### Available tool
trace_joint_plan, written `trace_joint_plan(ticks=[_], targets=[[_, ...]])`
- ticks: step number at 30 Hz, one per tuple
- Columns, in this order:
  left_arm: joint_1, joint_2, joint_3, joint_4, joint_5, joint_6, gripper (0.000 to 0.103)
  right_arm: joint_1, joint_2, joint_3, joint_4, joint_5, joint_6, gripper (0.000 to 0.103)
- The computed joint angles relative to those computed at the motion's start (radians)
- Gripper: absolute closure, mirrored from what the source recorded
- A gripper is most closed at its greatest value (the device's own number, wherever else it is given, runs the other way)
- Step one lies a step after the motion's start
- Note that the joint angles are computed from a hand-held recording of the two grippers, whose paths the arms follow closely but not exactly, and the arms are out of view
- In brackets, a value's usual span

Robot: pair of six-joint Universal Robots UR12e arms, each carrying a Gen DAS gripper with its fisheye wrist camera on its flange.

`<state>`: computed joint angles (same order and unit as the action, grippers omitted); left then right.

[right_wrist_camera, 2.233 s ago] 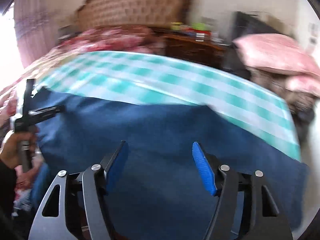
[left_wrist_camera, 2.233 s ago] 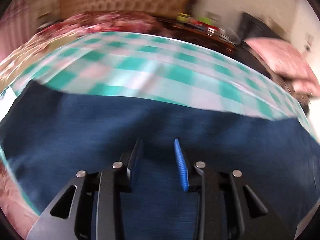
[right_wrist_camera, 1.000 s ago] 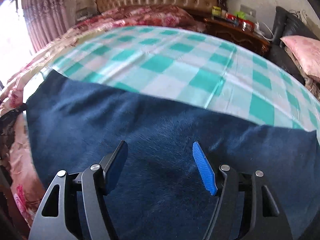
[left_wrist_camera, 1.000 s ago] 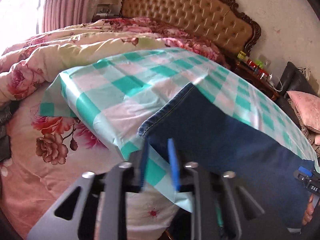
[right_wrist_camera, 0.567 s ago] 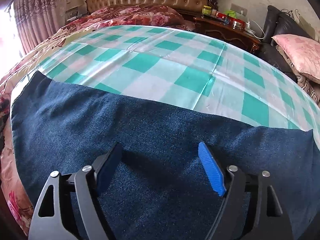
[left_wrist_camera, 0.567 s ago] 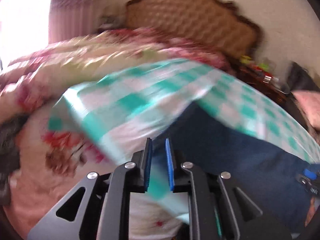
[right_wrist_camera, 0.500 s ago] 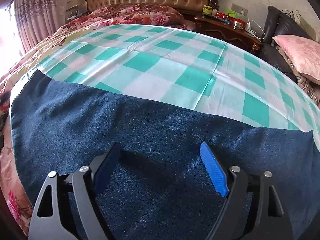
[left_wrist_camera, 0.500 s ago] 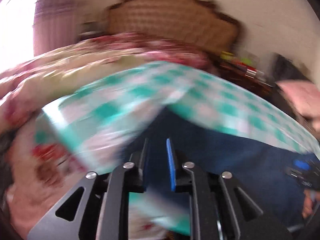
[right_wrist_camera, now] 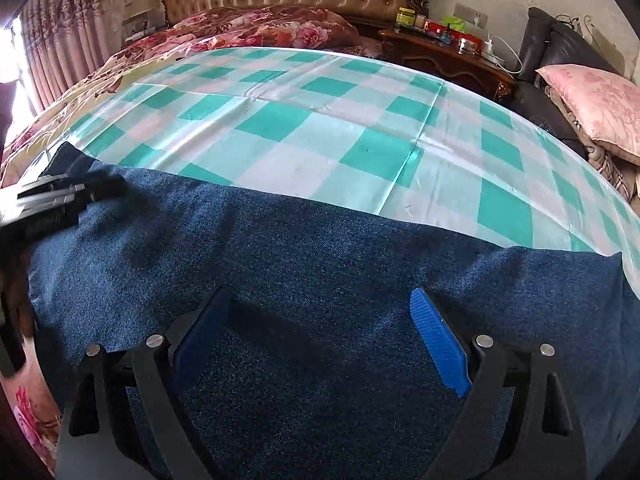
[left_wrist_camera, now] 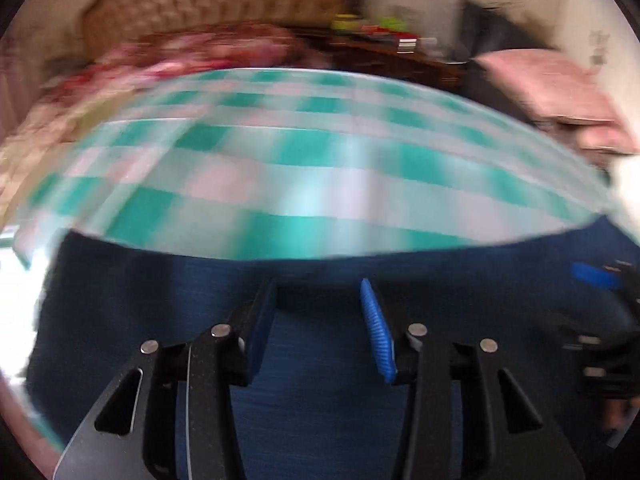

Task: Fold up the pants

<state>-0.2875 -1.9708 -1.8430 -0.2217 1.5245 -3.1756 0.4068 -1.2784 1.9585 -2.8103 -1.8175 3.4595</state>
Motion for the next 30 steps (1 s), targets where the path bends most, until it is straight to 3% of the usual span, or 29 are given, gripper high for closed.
trace_joint_plan(ticks=[1, 3, 4, 5, 6, 7, 9, 13, 14, 17, 20, 22, 23, 25, 30], targets=[[0.016, 0.0, -0.002, -0.001, 0.017, -0.015, 0.058, 0.0, 0.0, 0.0, 0.0, 0.0, 0.0, 0.015], [0.045, 0.001, -0.009, 0.013, 0.013, -0.029, 0.069, 0.0, 0.0, 0.001, -0.001, 0.0, 0.0, 0.015], [0.046, 0.002, -0.005, 0.009, 0.068, -0.03, 0.069, 0.0, 0.0, 0.001, -0.001, 0.0, 0.0, 0.015], [0.037, 0.001, 0.0, 0.002, 0.166, -0.042, 0.065, 0.0, -0.001, 0.001, -0.001, 0.0, 0.0, 0.015], [0.031, 0.002, 0.003, 0.0, 0.237, -0.066, 0.054, 0.0, -0.001, 0.001, -0.001, 0.0, -0.001, 0.015], [0.041, 0.015, -0.011, 0.015, 0.269, -0.127, 0.05, 0.0, -0.001, 0.001, -0.001, 0.0, -0.001, 0.015], [0.062, 0.049, -0.048, 0.031, 0.227, -0.214, 0.048, 0.0, -0.001, 0.002, -0.002, -0.002, -0.001, 0.015], [0.054, 0.102, -0.127, 0.092, 0.146, -0.206, 0.047, -0.002, -0.003, 0.002, 0.001, 0.005, 0.0, 0.015], [0.048, 0.117, -0.151, 0.11, 0.129, -0.225, 0.043, -0.004, -0.008, -0.005, 0.036, 0.011, 0.009, 0.015], [0.035, 0.157, -0.205, 0.12, 0.102, -0.283, 0.041, -0.015, -0.056, -0.054, 0.266, 0.036, 0.097, 0.015], [0.023, 0.199, -0.244, 0.091, 0.109, -0.32, 0.041, -0.017, -0.149, -0.103, 0.449, 0.052, 0.088, 0.015], [0.014, 0.217, -0.253, 0.065, 0.139, -0.333, 0.041, -0.041, -0.227, -0.133, 0.559, 0.136, 0.083, 0.015], [0.015, 0.23, -0.255, 0.046, 0.157, -0.34, 0.041, -0.049, -0.269, -0.157, 0.617, 0.138, 0.07, 0.015], [0.013, 0.245, -0.252, 0.008, 0.2, -0.351, 0.041, -0.041, -0.317, -0.179, 0.644, 0.079, 0.064, 0.015], [0.02, 0.269, -0.246, -0.034, 0.253, -0.402, 0.041, -0.049, -0.411, -0.2, 0.667, 0.04, 0.045, 0.015]])
